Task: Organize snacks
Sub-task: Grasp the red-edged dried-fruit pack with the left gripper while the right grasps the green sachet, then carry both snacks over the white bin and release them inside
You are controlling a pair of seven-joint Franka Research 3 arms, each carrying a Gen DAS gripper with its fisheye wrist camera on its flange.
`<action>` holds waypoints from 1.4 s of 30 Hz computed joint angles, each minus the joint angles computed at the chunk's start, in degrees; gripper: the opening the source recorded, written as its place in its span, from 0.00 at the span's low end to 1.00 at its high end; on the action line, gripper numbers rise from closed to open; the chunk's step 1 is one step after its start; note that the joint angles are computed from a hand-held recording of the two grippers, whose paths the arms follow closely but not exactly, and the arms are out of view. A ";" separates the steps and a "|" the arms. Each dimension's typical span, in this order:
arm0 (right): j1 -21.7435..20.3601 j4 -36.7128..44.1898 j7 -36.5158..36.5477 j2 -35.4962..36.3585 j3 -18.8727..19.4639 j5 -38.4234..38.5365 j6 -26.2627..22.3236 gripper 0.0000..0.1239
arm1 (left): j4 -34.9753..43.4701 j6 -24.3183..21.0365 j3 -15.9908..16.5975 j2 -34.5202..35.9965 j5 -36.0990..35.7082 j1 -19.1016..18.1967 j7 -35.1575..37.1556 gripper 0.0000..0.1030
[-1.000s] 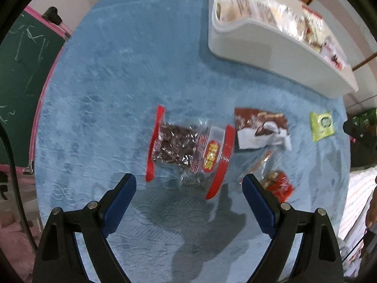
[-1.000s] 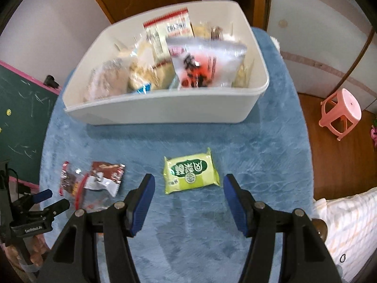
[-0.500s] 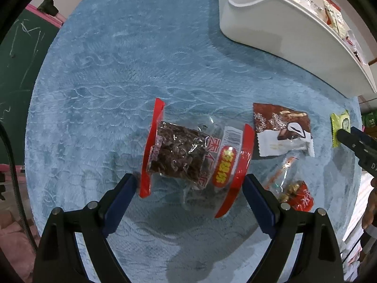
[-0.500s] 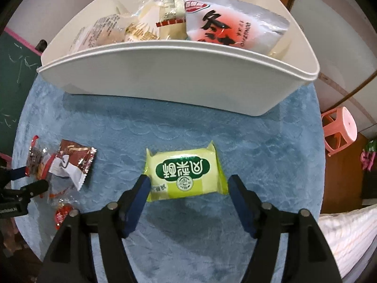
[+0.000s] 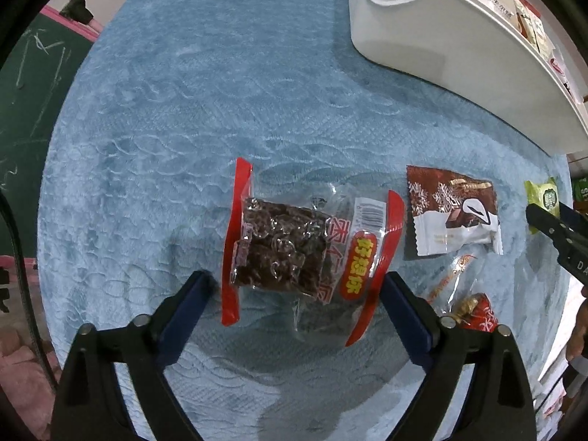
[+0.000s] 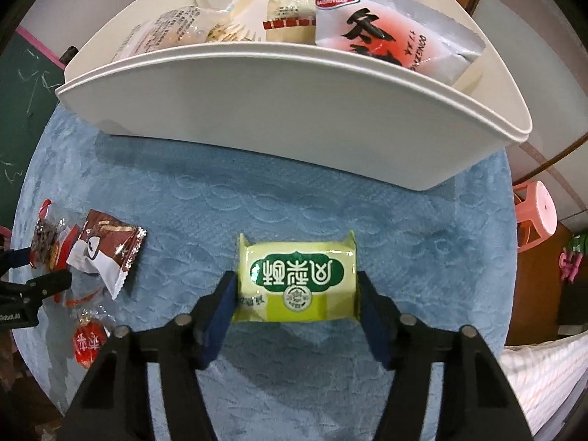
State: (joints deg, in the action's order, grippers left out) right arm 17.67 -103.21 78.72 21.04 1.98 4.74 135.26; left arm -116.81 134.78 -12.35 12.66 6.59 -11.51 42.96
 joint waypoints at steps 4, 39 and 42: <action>-0.24 -0.64 0.40 -0.86 0.29 1.35 -0.67 0.43 | -0.21 0.70 0.26 -0.83 2.61 -0.62 -1.13 0.49; -1.50 20.96 2.07 -6.62 1.20 8.71 2.20 0.43 | 41.48 -5.07 1.70 6.04 14.82 -4.03 7.45 0.39; -1.37 26.30 3.68 -3.86 0.73 7.66 3.59 0.44 | 50.96 -8.51 2.79 11.75 15.56 -5.28 9.10 0.39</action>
